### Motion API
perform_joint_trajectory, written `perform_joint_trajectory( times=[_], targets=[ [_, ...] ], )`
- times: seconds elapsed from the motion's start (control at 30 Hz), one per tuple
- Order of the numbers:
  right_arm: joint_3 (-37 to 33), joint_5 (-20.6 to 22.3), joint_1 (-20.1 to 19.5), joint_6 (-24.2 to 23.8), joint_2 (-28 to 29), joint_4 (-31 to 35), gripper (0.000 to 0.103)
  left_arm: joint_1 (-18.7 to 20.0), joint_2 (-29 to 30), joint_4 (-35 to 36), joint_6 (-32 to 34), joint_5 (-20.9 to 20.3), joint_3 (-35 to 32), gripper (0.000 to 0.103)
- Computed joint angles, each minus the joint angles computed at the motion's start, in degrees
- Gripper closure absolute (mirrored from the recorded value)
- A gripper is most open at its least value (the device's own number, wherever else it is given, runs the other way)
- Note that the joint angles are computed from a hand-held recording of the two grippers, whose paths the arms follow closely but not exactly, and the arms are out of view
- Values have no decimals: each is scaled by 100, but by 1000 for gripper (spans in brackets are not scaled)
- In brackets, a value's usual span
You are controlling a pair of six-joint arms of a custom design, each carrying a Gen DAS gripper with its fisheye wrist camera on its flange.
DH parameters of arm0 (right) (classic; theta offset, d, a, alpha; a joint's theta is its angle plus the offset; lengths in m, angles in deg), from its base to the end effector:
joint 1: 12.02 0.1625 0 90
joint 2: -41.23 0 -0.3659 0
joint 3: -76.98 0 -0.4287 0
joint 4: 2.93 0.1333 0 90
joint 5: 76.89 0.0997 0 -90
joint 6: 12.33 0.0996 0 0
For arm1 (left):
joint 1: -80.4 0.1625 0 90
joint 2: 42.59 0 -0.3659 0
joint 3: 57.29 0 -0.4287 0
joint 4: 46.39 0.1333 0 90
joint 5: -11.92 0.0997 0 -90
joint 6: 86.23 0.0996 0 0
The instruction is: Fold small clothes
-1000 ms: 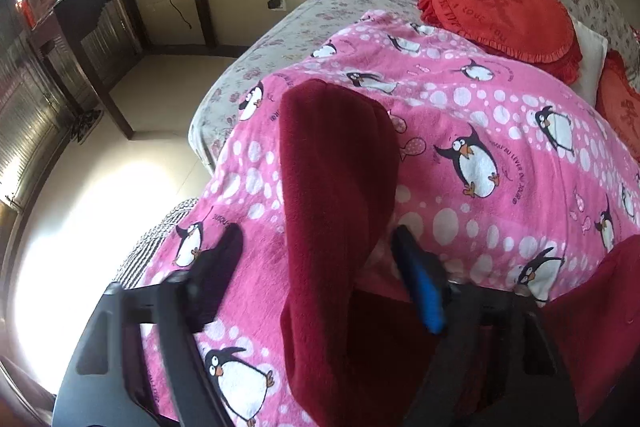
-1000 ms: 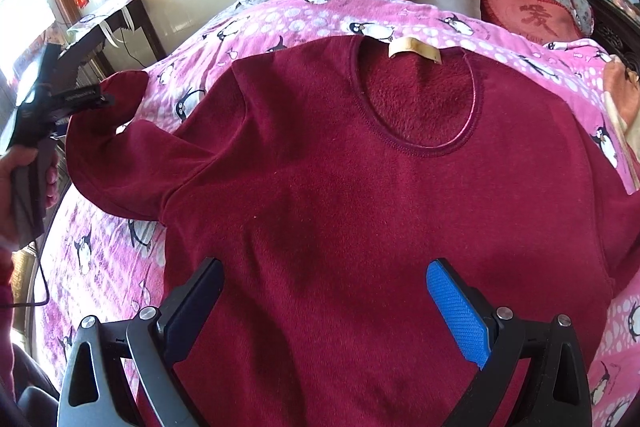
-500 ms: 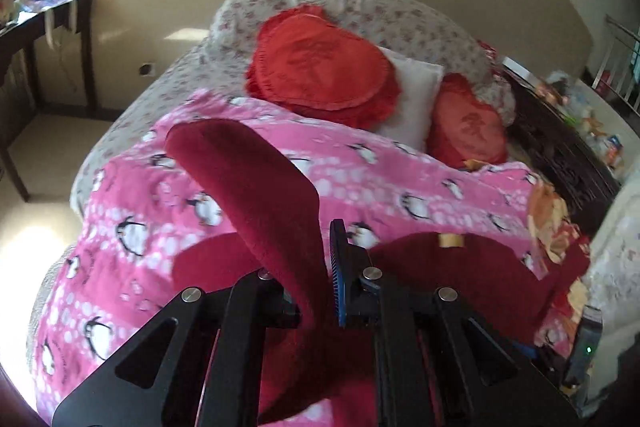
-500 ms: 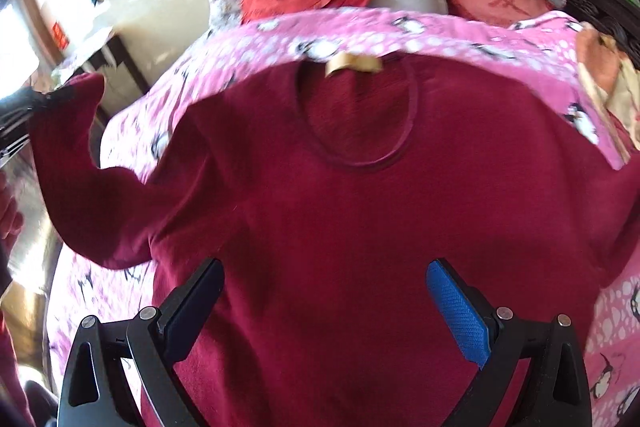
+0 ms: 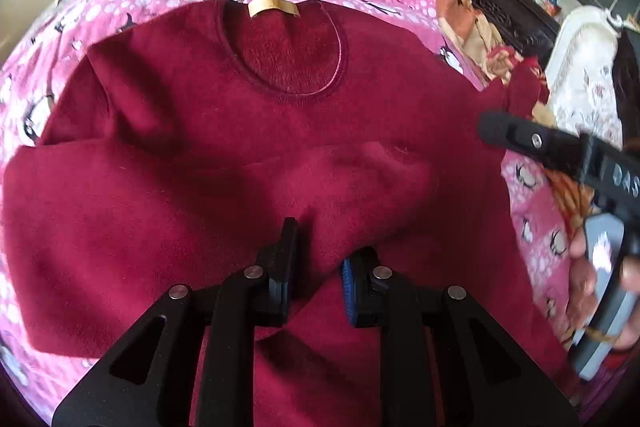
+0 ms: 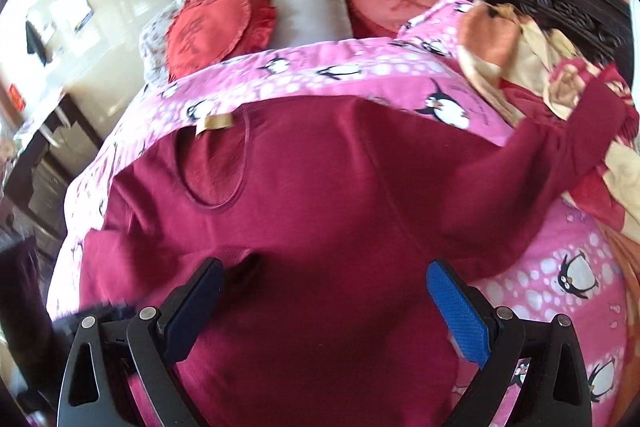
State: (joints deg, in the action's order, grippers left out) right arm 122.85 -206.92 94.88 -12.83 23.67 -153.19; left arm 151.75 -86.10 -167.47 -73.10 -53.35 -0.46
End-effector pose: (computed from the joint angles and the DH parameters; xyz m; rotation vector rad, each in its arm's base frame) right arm 0.3137 -0.7943 0.0576 0.1162 -2.4216 0.8085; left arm -0.0917 -0.8188 0.2599 0.6483 2.6143 -0.4485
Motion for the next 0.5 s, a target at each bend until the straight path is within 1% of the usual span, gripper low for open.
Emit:
perform_joint_trajectory(
  times=[0.07,0.1,0.13,0.17,0.2,0.23,0.3,0.4,0.43,0.47,0.5],
  targets=[
    [98,124,-22,38,-80,-19,2,-7,-222,-35,77,-33,179,86],
    [79,185,-28,-2,-71,12,2,-4,-382,-206,147,-41,344,79],
    [54,231,-28,-75,-49,55,2,4,-542,-449,242,-9,516,66],
    [54,268,-26,-153,-28,63,2,17,-746,-836,369,92,799,59],
    [-33,326,-30,-267,46,90,2,31,-934,-1250,501,225,1069,47],
    [-121,376,-37,-367,129,109,2,33,-1061,-1647,617,359,1276,45],
    [-413,462,-41,-504,334,319,2,87,-1231,-2089,788,602,1464,45],
    [-1044,617,-52,-634,723,839,2,248,-1296,-2017,641,924,1370,45],
    [-1380,563,-53,-630,930,1133,3,311,-1309,-1955,520,991,1348,45],
    [-1708,459,-52,-603,1142,1404,10,379,-1311,-1851,360,1037,1305,45],
    [-1927,466,-63,-612,1289,1581,19,426,-1320,-1768,236,1048,1271,45]
  ],
)
